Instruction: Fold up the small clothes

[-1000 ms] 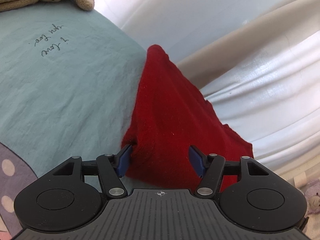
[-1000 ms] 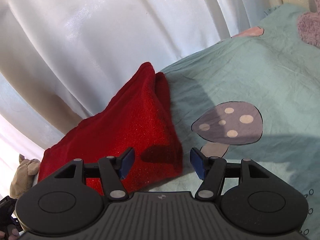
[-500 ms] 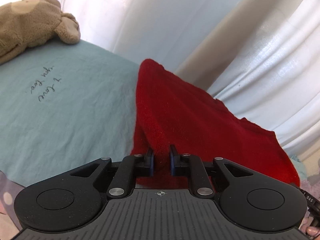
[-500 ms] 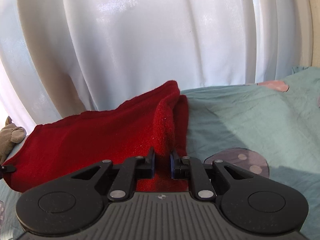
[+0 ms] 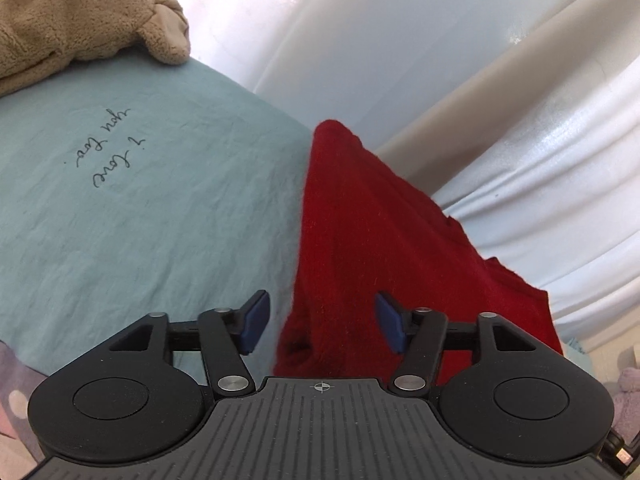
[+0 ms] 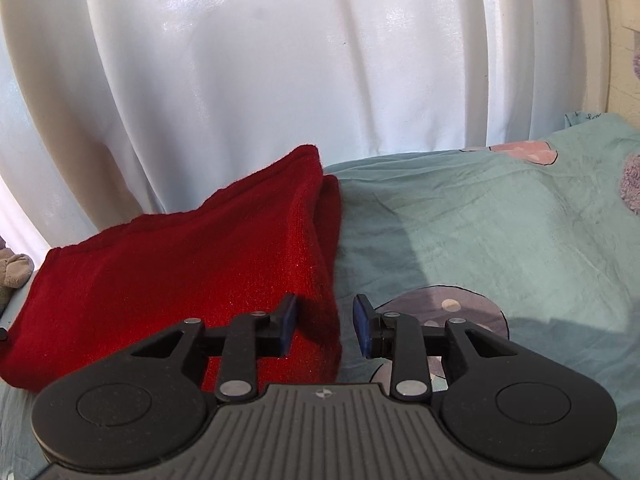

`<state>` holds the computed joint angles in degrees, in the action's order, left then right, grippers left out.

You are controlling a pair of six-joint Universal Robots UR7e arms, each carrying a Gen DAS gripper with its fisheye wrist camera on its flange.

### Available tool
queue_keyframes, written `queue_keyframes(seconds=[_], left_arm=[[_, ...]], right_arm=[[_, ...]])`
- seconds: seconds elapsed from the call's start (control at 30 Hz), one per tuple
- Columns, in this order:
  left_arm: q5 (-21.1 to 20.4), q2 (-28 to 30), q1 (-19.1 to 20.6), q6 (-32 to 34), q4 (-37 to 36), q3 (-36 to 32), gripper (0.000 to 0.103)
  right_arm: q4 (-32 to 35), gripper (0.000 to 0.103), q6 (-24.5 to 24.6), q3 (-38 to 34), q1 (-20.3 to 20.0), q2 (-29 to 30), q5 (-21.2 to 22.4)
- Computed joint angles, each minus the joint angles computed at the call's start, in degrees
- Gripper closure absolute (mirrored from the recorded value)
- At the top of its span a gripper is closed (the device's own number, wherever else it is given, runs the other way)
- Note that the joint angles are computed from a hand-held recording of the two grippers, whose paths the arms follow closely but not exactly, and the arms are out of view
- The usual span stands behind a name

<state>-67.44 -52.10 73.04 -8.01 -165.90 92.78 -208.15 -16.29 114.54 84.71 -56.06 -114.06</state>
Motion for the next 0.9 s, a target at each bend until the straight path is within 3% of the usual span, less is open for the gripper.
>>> queue_keyframes(seconds=[0.03,0.1,0.2,0.37,0.47,0.53,0.6,0.67,0.73,0.8,0.87,0.9], left_arm=[[-0.9,0.4,0.2,-0.5,0.4,-0.6,0.024],[-3.3,1.5,0.9,-1.6,2.4,-2.3,0.024],[-4.8,3.5,1.6,-2.1,5.9,-5.2,0.023],[-7.1,5.6,2.3,-1.8,8.2,-8.0,0.019],[-6.9,6.2,2.0,-1.2,9.0,-8.8,0.030],[-6.5,6.5,1.9,-0.2,9.3,-9.0,0.050],[-7.9,6.5,2.2,1.6,8.3,-9.0,0.060],[-9.0,6.6,2.5,2.2,8.7,-9.4,0.059],[-8.6,7.2,2.8,1.4,10.3,-10.5,0.041],[-10.8,7.8,3.3,1.6,10.2,-11.4,0.034],[-11.3,8.7,3.3,0.6,11.1,-12.8,0.039],[-10.8,8.9,3.2,-0.3,12.1,-13.4,0.053]], right_arm=[[-0.7,0.070,-0.1,0.0,0.2,0.2,0.0],[-2.3,0.070,-0.7,0.2,1.0,0.9,0.1],[-3.4,0.059,-0.7,0.4,2.2,1.6,1.1],[-3.6,0.059,-1.0,1.4,3.3,2.2,5.8],[-2.5,0.061,-2.2,0.6,4.1,3.4,5.8],[-2.1,0.072,-2.9,0.1,4.4,4.3,6.2],[-1.4,0.076,-3.7,-0.6,5.0,5.3,6.4],[-1.1,0.076,-4.7,-1.7,5.8,6.6,5.9],[-0.3,0.076,-5.8,-2.8,6.4,7.7,6.0],[0.0,0.076,-7.1,-4.1,7.2,9.2,6.0],[0.0,0.076,-8.8,-5.7,8.2,10.8,6.0],[-0.1,0.076,-9.8,-6.6,8.7,11.7,5.9]])
